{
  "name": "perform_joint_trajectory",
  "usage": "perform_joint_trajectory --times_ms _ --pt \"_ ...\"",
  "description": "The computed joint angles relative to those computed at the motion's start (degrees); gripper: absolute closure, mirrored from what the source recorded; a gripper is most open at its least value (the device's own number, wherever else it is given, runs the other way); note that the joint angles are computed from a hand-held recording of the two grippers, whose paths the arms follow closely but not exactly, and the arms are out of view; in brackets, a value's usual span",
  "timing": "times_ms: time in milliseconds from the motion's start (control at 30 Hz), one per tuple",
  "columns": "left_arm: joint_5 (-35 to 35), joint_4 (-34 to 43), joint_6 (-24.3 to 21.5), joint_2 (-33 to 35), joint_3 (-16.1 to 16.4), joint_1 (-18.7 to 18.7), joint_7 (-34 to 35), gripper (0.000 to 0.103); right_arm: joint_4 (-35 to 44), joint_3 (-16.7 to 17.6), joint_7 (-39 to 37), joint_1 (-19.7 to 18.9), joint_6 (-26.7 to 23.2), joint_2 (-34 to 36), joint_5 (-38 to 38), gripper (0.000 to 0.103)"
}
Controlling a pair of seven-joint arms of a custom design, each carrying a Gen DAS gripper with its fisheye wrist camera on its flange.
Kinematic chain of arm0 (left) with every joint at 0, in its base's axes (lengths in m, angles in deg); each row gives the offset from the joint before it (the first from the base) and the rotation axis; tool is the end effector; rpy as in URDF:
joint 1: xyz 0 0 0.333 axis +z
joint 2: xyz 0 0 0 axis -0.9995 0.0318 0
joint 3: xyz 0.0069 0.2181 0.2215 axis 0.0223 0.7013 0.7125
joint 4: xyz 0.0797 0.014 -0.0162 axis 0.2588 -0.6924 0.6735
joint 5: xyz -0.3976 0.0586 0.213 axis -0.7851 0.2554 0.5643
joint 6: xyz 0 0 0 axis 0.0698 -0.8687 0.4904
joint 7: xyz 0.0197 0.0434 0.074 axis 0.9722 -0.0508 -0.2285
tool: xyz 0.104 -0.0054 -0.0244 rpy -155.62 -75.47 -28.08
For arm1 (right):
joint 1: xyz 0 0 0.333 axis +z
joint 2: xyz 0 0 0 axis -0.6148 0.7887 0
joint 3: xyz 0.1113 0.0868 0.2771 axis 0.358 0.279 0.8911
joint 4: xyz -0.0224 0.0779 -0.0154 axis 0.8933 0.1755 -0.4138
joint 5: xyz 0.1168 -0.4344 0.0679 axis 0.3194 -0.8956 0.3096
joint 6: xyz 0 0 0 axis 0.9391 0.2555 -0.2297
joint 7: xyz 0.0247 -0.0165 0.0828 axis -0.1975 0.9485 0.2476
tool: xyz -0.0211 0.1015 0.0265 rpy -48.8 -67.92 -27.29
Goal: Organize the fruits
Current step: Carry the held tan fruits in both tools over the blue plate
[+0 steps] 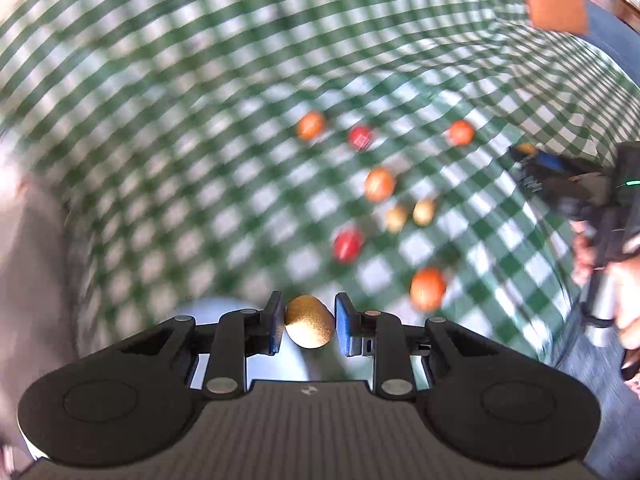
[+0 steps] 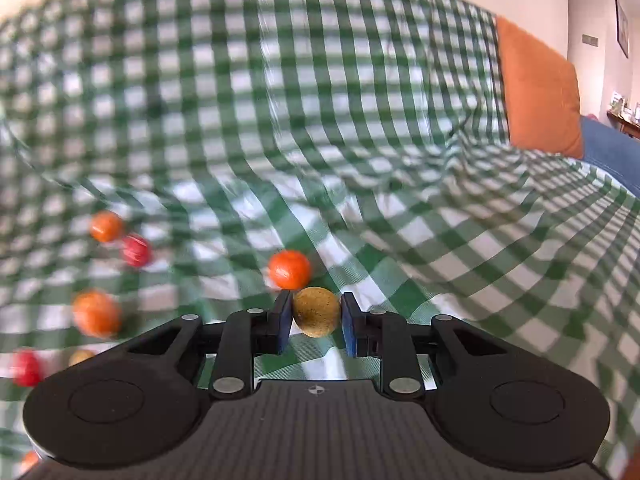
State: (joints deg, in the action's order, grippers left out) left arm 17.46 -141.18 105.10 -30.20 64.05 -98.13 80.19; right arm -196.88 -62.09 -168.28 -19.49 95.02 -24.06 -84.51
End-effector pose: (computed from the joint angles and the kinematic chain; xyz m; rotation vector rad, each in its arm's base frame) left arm 0.7028 -0.2359 0.5731 -1.0455 2.5152 -0.5478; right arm 0.6109 0.2174 0.4319 -1.0267 2.1525 -1.2289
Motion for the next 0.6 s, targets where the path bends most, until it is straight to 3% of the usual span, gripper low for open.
perform_joint_trajectory --times_ms 133,267,467,600 --pt "0.4 -9.6 -2.0 -9.2 1.6 2.1 -4.5 0.074 -5.9 2.9 -0.8 1.7 4.7 -9.2 0.4 0.076" --pt "-3.7 -17.5 -2.6 -16.9 2.5 5.2 -3.9 0.074 -9.1 6.9 -5.4 3.2 10.0 -15.3 5.9 0.076" --pt "-7.7 -28.2 0.3 -27.0 3.7 7.9 -3.0 0.074 -6.0 10.9 -11.2 5.7 15.6 -14.6 11.7 0.076" --pt "-12.2 -31.6 0.1 -30.4 5.1 8.7 -1.6 0.074 -0.6 12.2 -18.7 7.7 14.6 -10.8 12.9 0.076"
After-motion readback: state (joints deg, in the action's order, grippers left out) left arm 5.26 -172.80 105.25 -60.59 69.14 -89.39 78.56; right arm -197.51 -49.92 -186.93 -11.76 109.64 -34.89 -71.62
